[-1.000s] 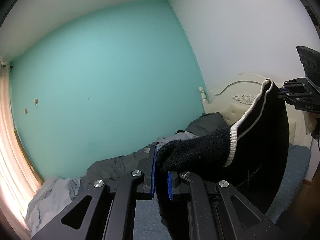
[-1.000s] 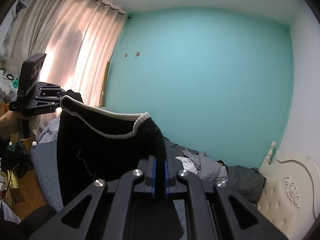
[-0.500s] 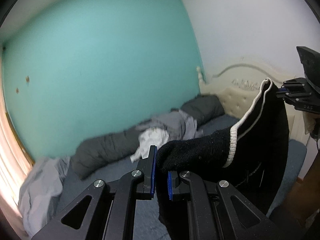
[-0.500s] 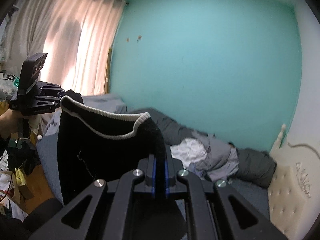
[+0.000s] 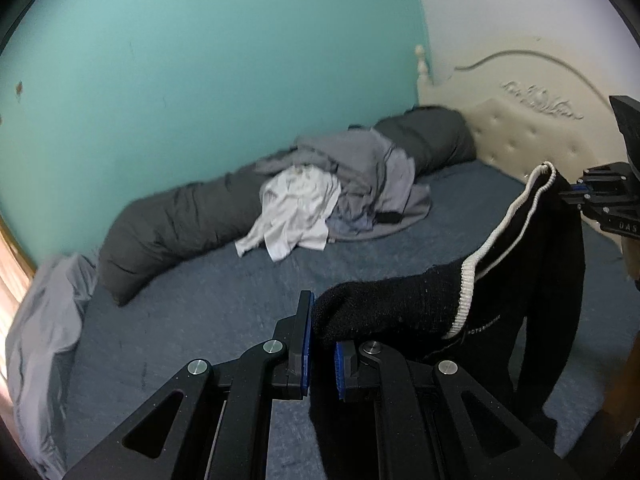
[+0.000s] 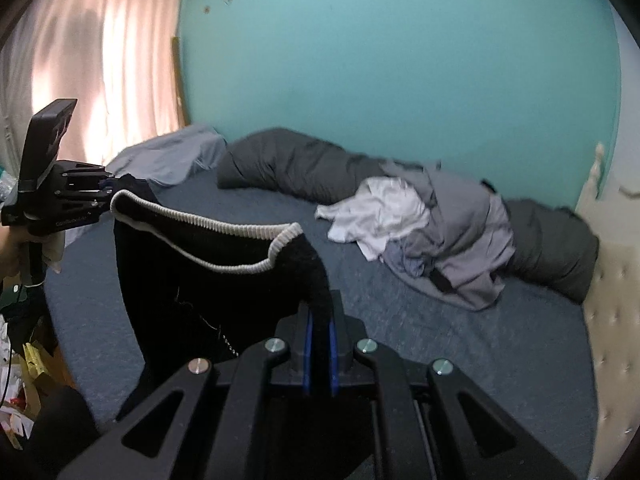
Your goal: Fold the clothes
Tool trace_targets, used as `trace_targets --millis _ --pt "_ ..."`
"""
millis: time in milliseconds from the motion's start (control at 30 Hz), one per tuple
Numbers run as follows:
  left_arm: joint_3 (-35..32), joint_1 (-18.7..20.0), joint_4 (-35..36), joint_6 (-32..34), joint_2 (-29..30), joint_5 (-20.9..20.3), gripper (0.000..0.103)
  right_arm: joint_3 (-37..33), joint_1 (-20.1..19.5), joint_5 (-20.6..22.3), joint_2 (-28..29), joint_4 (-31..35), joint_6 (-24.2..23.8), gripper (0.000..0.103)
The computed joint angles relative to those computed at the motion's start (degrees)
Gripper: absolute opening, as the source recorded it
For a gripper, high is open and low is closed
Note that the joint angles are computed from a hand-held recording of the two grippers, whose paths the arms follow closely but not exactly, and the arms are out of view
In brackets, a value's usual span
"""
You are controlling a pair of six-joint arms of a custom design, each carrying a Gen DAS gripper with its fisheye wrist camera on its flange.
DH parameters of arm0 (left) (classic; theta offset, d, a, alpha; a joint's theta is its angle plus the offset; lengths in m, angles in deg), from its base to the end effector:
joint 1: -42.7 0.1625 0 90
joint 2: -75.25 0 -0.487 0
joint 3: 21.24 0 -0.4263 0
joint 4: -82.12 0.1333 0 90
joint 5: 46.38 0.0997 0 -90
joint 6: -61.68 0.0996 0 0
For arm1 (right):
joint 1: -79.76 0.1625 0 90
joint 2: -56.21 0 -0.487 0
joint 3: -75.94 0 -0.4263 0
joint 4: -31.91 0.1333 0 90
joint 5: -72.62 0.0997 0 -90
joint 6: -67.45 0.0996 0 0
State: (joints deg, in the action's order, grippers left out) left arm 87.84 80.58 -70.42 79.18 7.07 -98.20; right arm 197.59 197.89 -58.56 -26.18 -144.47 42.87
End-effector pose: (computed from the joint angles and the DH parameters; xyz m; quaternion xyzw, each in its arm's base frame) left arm -0.3735 -0.5374 0.2995 0.4795 0.7972 -0.2649 0.2539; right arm 0.3036 -0.4243 0.3975 0.2550 -0.8313 0.3840 0.3106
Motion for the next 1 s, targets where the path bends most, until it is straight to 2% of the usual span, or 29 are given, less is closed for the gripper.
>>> trace_targets --millis 167,400,667,1000 --pt "-4.2 5.3 -2.1 1.9 7.6 -1.3 0.009 -1.9 -9.0 4.9 4.0 -3.5 -4.0 0.006" --pt "-10.5 11.6 -3.0 2.7 16.5 -3.7 0.009 -5.7 -17.5 9.4 10.5 -7.2 -7.2 0.006" --pt "-19.3 16.4 -1.1 3.4 25.4 -4.4 0.009 -12.0 -23.1 10.2 17.7 -8.1 -9.5 0.006" --pt "-28.2 22.0 0.9 4.3 35.6 -2.9 0.009 -17.7 -29.2 10.6 25.9 -7.5 -9.2 0.006"
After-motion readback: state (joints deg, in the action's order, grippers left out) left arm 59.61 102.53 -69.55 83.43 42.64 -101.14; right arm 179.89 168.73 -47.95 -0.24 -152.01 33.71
